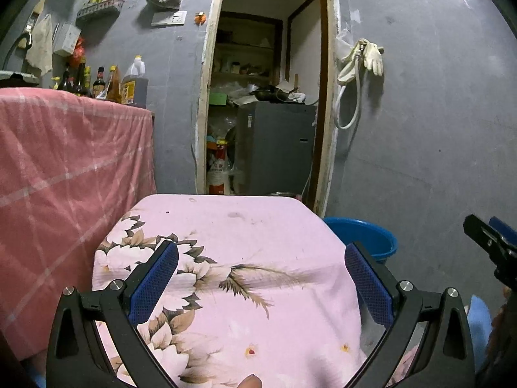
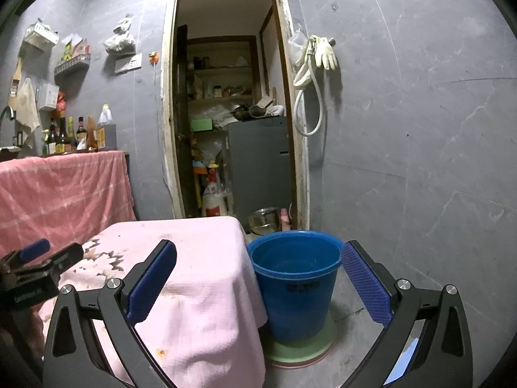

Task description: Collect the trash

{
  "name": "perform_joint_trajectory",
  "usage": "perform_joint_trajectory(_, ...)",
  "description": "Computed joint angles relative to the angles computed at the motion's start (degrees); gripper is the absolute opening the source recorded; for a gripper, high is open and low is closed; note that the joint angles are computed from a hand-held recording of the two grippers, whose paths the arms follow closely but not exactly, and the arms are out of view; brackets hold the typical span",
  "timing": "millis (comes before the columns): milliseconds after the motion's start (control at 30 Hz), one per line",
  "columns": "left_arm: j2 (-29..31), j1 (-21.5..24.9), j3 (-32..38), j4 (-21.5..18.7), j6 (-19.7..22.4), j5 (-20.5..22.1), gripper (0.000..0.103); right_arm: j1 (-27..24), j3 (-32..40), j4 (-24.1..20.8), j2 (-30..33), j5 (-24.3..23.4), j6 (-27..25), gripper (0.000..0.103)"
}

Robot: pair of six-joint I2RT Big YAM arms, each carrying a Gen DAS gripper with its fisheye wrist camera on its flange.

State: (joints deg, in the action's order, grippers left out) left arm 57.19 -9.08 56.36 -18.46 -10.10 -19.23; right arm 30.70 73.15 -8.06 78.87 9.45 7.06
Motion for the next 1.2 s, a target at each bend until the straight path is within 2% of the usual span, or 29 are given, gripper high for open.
perform_joint_trajectory(367,-0.99,0.45,-1.98,0.67,-1.32,-0.36,0.101,0.84,-2.97,1.32,-0.83,2.77,-1.31,0.103)
perform_joint_trajectory(1200,-1.54,0.43,-2.74,0.16,-1.40,-0.11,0.101,0.77,-3.12,1.16,-0.99,2.80,-2.02,0.103)
